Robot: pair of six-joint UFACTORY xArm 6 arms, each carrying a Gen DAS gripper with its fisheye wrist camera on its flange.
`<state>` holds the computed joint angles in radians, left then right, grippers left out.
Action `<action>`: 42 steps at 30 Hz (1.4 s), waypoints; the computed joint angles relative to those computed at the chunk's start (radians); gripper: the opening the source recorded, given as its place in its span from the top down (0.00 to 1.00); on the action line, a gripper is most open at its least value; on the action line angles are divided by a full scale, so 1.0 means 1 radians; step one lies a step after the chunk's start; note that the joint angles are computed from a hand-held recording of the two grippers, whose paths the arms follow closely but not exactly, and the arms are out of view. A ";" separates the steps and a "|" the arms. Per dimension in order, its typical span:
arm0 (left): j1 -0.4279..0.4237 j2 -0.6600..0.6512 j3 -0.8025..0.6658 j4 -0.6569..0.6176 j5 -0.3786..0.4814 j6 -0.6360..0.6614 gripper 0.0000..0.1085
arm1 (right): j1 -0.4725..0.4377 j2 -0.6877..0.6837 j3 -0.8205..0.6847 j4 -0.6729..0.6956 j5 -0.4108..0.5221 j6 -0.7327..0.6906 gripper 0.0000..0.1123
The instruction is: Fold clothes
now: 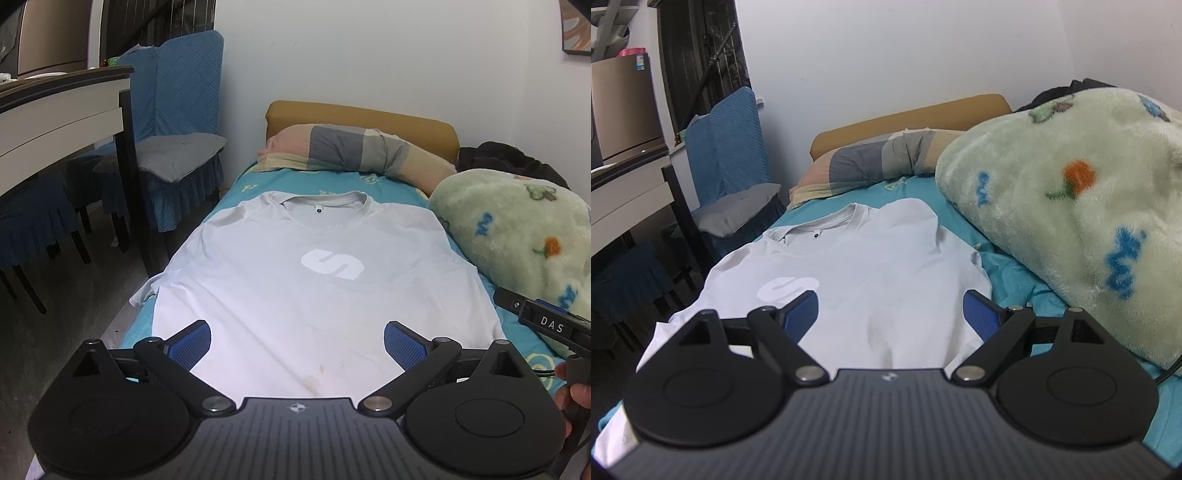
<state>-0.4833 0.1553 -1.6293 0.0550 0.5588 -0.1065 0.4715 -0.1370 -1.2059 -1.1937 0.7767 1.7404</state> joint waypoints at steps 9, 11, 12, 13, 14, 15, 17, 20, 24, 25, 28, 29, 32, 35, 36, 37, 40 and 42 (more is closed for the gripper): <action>0.004 0.016 -0.033 0.028 0.026 -0.088 0.07 | -0.088 -0.027 0.045 0.036 -0.087 0.029 0.23; 0.012 0.030 -0.052 -0.034 0.045 -0.081 0.06 | -0.141 -0.020 0.051 0.064 -0.143 0.009 0.23; 0.018 0.042 -0.062 -0.071 0.053 -0.060 0.06 | -0.172 -0.015 0.054 0.077 -0.174 0.019 0.23; 0.021 0.058 -0.078 -0.066 0.063 -0.072 0.06 | -0.203 -0.008 0.056 0.094 -0.205 0.028 0.23; 0.024 0.075 -0.094 -0.058 0.073 -0.087 0.06 | -0.232 0.002 0.056 0.098 -0.236 0.045 0.23; 0.027 0.095 -0.113 -0.048 0.081 -0.104 0.06 | -0.257 0.020 0.049 0.110 -0.259 0.052 0.23; 0.034 0.136 -0.157 -0.051 0.097 -0.123 0.06 | -0.303 0.075 0.012 0.159 -0.292 0.019 0.23; 0.042 0.195 -0.216 -0.088 0.094 -0.121 0.06 | -0.353 0.186 -0.075 0.211 -0.330 -0.076 0.23; 0.046 0.274 -0.300 -0.081 0.086 -0.116 0.06 | -0.356 0.342 -0.235 0.345 -0.261 -0.295 0.26; 0.046 0.296 -0.327 -0.062 0.089 -0.130 0.07 | -0.354 0.377 -0.274 0.371 -0.243 -0.345 0.39; 0.041 0.339 -0.386 0.127 0.071 -0.233 0.08 | -0.299 0.447 -0.388 0.336 -0.157 -0.529 0.75; 0.042 0.348 -0.403 0.159 0.062 -0.239 0.08 | -0.267 0.468 -0.433 0.294 -0.102 -0.580 0.84; 0.057 0.341 -0.393 0.201 -0.004 -0.284 0.08 | -0.176 0.534 -0.565 0.138 0.011 -0.672 0.88; 0.068 0.342 -0.402 0.211 -0.006 -0.320 0.08 | -0.096 0.662 -0.752 0.080 0.012 -0.887 0.88; 0.074 0.338 -0.398 0.203 -0.007 -0.328 0.08 | -0.074 0.717 -0.833 0.096 0.002 -0.983 0.89; 0.079 0.333 -0.393 0.189 -0.007 -0.329 0.08 | -0.053 0.787 -0.935 0.153 0.007 -1.060 0.91; 0.094 0.316 -0.368 0.187 -0.011 -0.342 0.08 | -0.011 1.002 -1.249 0.378 0.024 -1.288 0.92; 0.102 0.308 -0.353 0.161 -0.009 -0.332 0.08 | 0.012 1.124 -1.458 0.476 0.118 -1.366 0.91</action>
